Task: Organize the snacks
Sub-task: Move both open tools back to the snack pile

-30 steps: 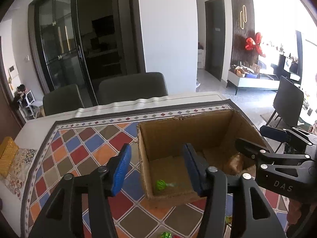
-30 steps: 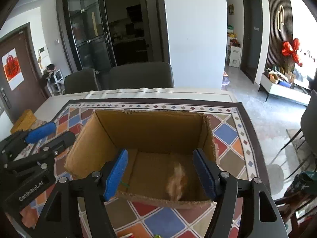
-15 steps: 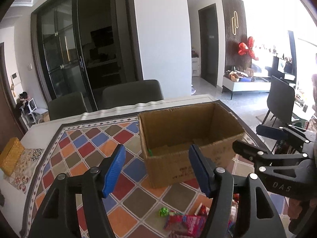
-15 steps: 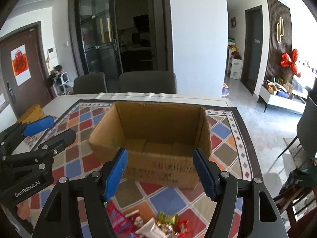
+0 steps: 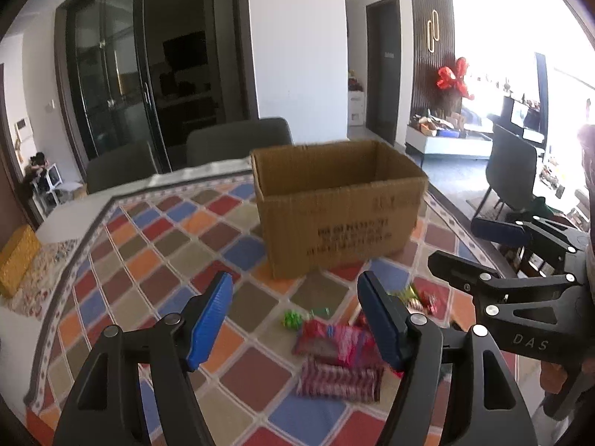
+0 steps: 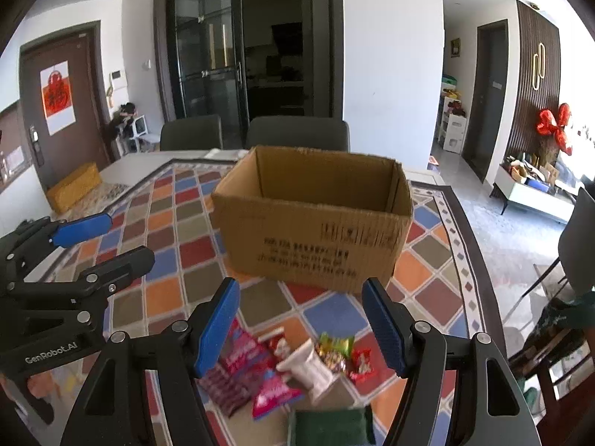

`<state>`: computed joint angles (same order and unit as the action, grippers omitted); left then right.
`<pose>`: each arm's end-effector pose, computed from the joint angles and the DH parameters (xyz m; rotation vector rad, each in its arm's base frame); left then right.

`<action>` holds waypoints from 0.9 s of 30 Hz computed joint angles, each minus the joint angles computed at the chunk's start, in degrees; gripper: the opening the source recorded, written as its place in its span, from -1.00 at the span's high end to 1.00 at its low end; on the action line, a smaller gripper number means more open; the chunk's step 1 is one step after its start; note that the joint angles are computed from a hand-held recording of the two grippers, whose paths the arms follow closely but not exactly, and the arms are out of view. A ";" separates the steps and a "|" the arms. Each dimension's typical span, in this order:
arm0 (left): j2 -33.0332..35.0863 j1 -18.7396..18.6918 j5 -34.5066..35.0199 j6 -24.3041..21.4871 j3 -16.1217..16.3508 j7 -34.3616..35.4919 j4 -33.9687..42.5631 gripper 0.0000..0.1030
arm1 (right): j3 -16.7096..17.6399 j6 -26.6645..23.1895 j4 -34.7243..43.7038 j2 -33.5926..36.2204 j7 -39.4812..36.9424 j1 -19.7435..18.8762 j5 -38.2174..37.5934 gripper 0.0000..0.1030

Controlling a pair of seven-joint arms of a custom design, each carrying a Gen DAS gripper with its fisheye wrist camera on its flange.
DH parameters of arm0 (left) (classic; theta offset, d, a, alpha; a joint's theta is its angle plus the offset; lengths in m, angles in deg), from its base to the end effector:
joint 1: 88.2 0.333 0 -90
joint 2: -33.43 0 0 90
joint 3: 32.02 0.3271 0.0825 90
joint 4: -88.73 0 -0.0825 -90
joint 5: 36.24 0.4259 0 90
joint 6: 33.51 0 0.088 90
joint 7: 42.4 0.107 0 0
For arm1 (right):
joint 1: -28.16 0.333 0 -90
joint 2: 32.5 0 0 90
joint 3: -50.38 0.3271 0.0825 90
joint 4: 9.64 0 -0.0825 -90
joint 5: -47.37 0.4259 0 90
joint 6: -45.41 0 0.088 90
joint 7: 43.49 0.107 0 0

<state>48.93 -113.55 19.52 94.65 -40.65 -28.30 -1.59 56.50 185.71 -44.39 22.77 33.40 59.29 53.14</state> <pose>0.6209 -0.3742 0.5374 -1.8423 1.4015 -0.6229 0.7340 0.4853 0.5348 -2.0902 0.9164 -0.4260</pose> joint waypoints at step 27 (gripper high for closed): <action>-0.47 1.01 -7.26 8.57 -1.60 -1.21 -11.04 -0.38 | 2.27 -0.19 -25.72 -11.92 -6.19 -1.88 -1.40 -0.33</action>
